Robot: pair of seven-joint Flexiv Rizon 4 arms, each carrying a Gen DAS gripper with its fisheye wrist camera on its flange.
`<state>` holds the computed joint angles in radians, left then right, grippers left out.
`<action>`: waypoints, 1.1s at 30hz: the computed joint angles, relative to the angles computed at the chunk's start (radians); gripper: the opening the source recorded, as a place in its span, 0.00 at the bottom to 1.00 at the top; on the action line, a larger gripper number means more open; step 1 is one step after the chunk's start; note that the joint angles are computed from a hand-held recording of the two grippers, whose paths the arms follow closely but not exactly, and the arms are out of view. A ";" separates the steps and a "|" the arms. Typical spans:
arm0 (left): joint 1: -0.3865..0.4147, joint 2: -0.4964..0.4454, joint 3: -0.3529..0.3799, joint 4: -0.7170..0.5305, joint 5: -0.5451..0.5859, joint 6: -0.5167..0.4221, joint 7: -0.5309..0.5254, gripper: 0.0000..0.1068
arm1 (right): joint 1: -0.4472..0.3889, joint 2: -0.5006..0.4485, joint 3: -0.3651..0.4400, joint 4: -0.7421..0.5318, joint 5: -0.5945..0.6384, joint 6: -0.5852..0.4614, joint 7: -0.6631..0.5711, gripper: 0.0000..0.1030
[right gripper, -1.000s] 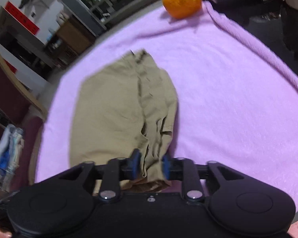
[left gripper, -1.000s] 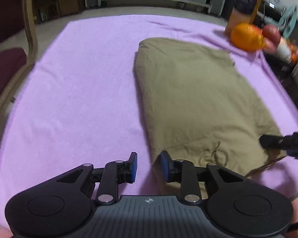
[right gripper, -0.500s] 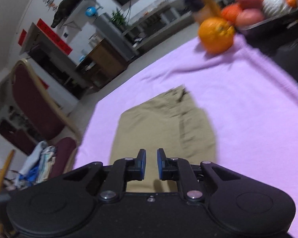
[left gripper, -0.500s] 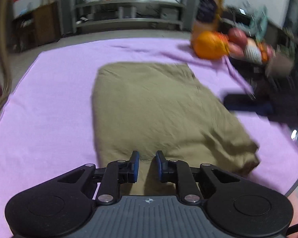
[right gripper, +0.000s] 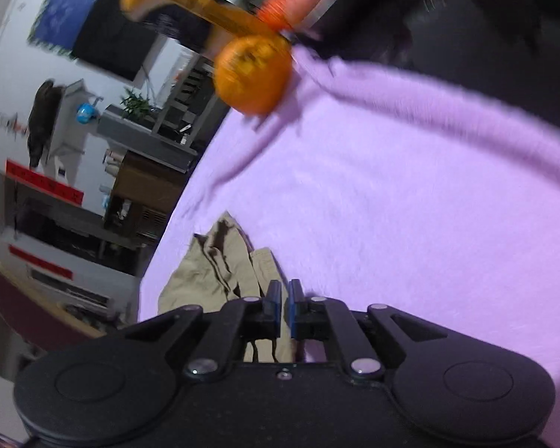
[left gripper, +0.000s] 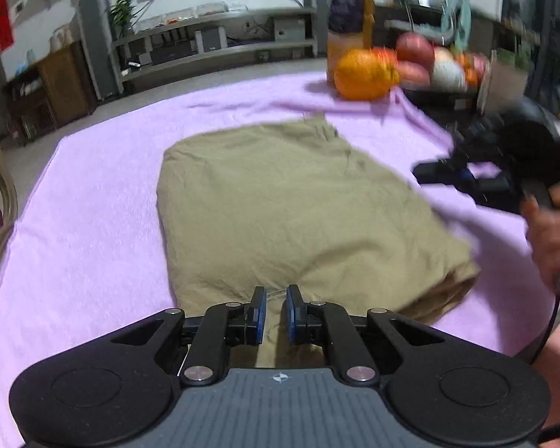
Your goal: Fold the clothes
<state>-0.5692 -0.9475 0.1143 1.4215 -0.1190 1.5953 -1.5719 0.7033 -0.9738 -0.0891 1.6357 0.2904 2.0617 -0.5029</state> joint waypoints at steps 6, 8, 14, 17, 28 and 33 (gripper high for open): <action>0.092 0.035 -0.163 0.065 -0.014 0.018 0.062 0.11 | -0.183 0.058 0.267 0.099 -0.348 0.089 -0.047 0.16; 0.042 0.017 -0.103 0.040 -0.017 -0.027 0.057 0.11 | -0.260 0.030 0.359 0.095 -0.495 0.071 -0.016 0.16; -0.028 0.009 -0.008 0.032 0.017 -0.039 0.024 0.09 | -0.147 0.009 0.250 0.114 -0.178 0.122 0.172 0.00; 0.070 0.072 -0.133 0.111 0.020 0.034 0.049 0.10 | -0.014 0.106 0.099 0.158 0.013 0.056 0.122 0.07; 0.217 0.145 -0.258 0.080 -0.091 0.177 0.041 0.22 | -0.043 0.261 0.029 0.065 -0.227 0.066 -0.189 0.25; 0.172 0.017 -0.210 -0.044 -0.146 -0.021 0.034 0.13 | -0.039 0.187 -0.025 -0.044 -0.288 -0.113 -0.353 0.24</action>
